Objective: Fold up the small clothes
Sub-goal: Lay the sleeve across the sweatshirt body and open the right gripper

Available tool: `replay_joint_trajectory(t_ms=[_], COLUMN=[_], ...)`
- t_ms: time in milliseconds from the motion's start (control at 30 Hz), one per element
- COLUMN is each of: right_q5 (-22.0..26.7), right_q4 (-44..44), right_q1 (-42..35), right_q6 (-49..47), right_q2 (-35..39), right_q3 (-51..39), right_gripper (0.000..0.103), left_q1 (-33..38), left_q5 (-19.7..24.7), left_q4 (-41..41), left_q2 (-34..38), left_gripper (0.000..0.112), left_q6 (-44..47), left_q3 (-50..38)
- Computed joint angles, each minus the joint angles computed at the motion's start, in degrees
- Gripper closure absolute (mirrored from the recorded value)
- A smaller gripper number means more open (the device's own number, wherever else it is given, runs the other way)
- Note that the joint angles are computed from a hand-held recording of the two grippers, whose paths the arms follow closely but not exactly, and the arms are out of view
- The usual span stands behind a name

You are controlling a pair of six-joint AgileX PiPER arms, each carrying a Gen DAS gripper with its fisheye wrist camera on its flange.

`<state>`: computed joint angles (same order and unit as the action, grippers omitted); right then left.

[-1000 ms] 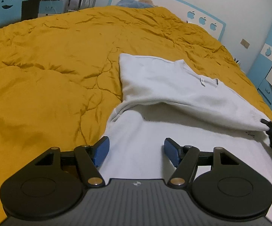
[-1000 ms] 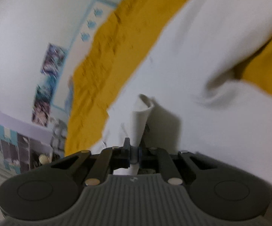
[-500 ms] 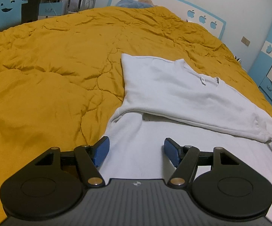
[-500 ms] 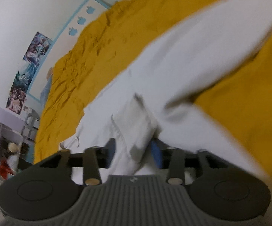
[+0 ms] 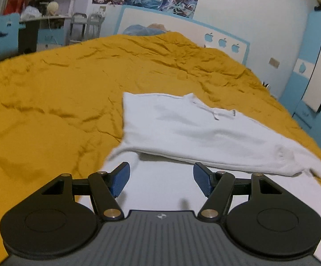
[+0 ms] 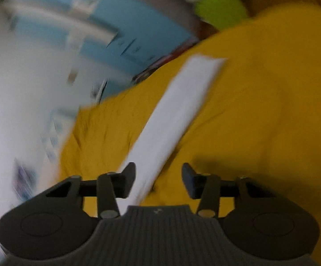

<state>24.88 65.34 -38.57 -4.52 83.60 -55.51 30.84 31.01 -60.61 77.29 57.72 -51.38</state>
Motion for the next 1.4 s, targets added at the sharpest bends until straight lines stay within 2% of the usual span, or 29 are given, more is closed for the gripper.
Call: replay_joint_trajectory(t_ms=[33,100,167,233,333,433,567,667,733,800,933,1100,1233,1400], right_q5=[1.87,1.85,7.73,10.21,8.19,8.75,4.05,-5.09,-7.93,-9.32,-10.49,-7.78,-2.65,4.83], right_q4=[3.44,8.77,15.49,19.09,14.45,8.59,6.29,3.90,1.89,-3.89,-26.43,-52.99,-72.55,-82.94], right_q1=[-3.84,-9.19,-13.58,-14.53,-13.19,-11.39,-9.37,-3.73,-0.63,2.34,10.45,21.91,33.34,46.56], right_q6=[-4.39,-12.34,-18.35,-21.33,-20.21,-16.35,-17.60,-24.69,-25.78,-20.63,0.27,27.28,46.29,54.51], right_q2=[1.57,4.74,11.43,15.88,20.38,23.60,22.16,15.92,12.78,9.79,7.15,6.30,8.75,16.09], right_q3=[-0.39,-1.29,-4.94,-8.17,-14.08,-18.62,-18.06,-14.03,-13.02,-12.91,-18.90,-27.90,-37.79,-53.23], right_gripper=[0.061,0.063,0.063,0.068,0.084,0.100,0.102,0.102,0.102,0.102,0.102,0.102,0.102,0.102], left_q1=[-0.70,-2.08,-2.34,-2.13,-2.19,-2.72,-3.19,-3.95,-4.70,-4.92,-3.11,1.05,6.51,10.42], left_q5=[-1.15,-3.04,-3.13,-3.14,-3.98,-5.26,-5.52,-5.87,-5.97,-5.28,-0.97,5.08,10.35,10.50], left_q4=[0.22,2.98,4.31,4.26,2.27,1.73,3.60,7.70,12.20,15.08,15.61,15.68,12.68,13.58], left_q2=[0.23,0.61,1.17,2.00,2.15,1.82,1.89,1.85,2.09,2.17,2.43,2.48,2.80,2.34], left_gripper=[0.035,0.035,0.035,0.035,0.035,0.035,0.035,0.036,0.037,0.038,0.038,0.038,0.038,0.038], left_q6=[-0.23,-3.49,-6.07,-7.08,-6.09,-6.03,-7.98,-12.26,-16.54,-19.32,-17.63,-16.92,-13.15,-11.07], left_q3=[0.43,0.81,0.81,0.83,1.88,2.58,2.25,1.46,0.44,-0.37,-2.24,-5.27,-7.46,-8.28])
